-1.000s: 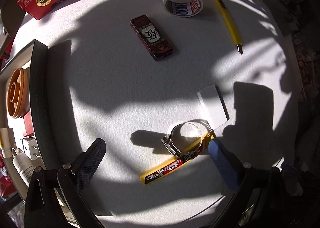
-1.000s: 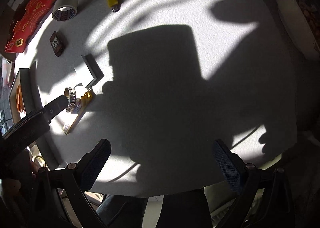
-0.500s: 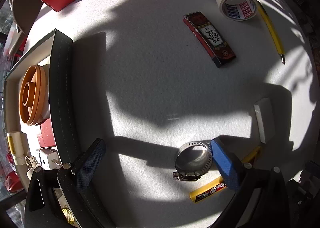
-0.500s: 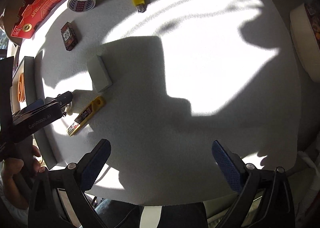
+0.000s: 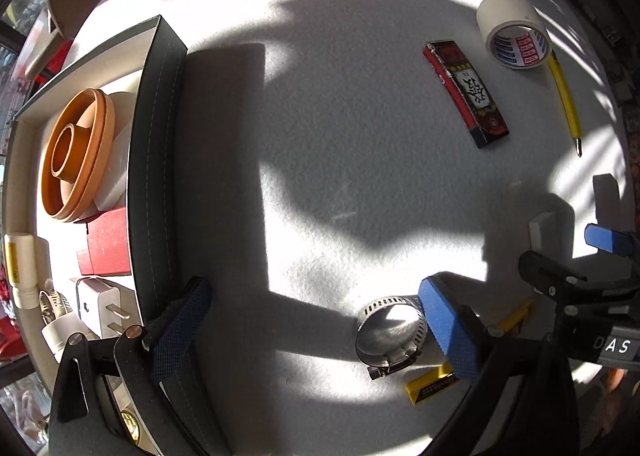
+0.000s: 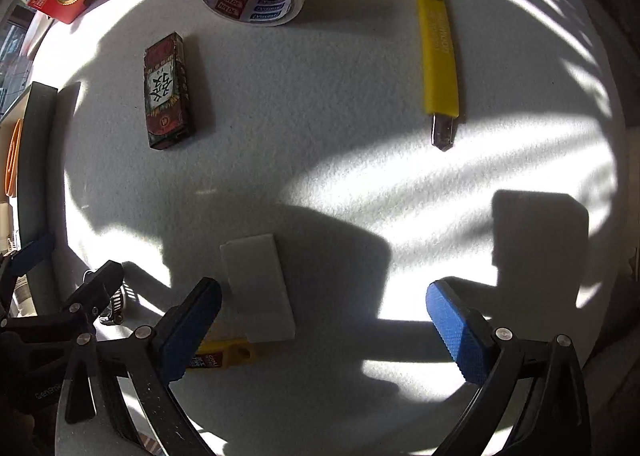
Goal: Organize rigid objects
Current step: 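Grasp the metal hose clamp with the left tool while the right tool grasps the white block, then carry the hose clamp and white block over the white tray box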
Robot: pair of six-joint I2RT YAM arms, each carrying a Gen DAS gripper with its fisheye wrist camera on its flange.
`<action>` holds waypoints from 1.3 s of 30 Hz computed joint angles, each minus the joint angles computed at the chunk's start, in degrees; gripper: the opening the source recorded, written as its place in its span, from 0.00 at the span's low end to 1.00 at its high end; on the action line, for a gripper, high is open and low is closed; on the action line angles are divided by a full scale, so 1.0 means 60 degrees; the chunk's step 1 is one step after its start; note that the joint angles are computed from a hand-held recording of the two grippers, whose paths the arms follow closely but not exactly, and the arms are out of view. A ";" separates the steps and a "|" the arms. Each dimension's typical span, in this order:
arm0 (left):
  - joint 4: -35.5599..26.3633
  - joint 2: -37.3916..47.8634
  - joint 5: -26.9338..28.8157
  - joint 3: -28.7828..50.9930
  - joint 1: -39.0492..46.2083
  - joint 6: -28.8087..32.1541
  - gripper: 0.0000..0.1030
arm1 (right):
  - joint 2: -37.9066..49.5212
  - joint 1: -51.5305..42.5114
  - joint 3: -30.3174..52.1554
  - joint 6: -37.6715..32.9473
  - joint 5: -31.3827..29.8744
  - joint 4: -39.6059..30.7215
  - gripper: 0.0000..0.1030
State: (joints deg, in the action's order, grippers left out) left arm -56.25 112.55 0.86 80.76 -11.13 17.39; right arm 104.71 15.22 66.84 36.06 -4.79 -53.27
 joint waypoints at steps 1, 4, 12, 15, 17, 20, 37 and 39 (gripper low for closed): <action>0.0063 -0.0056 0.0033 -0.0051 0.0046 -0.0025 1.00 | 0.0013 0.0004 0.0018 -0.0060 -0.0001 -0.0001 1.00; 0.0502 -0.0430 0.0154 -0.0502 0.0173 -0.0183 1.00 | 0.0128 -0.0058 0.0155 -0.0078 -0.0106 -0.0141 1.00; -0.0047 -0.0772 -0.0092 -0.0973 0.0004 -0.0586 1.00 | 0.0170 0.0156 0.0555 -0.0544 -0.0042 -0.0538 0.76; -0.0179 -0.1054 -0.0109 -0.1324 -0.0412 -0.0293 0.99 | 0.0062 0.0280 0.0685 -0.0828 0.0060 -0.0676 0.47; -0.0155 -0.1310 -0.0127 -0.1565 -0.0595 -0.0148 0.95 | -0.0035 0.0274 0.0664 -0.0919 0.0034 -0.0693 0.24; -0.0184 -0.1750 -0.0018 -0.1775 -0.0713 -0.0015 0.75 | -0.0586 0.0282 0.0189 -0.0421 -0.0295 -0.0399 0.24; -0.2833 -0.1933 0.1291 0.0336 0.0626 0.2425 0.36 | -0.6002 -0.1578 -0.2778 0.0255 -0.1772 -0.1558 0.24; -0.3131 -0.1982 0.1454 0.0448 0.0952 0.2916 0.36 | -0.6088 -0.0971 -0.2438 0.1021 -0.1696 -0.1766 0.24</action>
State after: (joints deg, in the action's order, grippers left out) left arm -75.04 100.65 9.58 83.45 -5.42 34.89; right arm 68.18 9.39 52.21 42.18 -14.96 -63.86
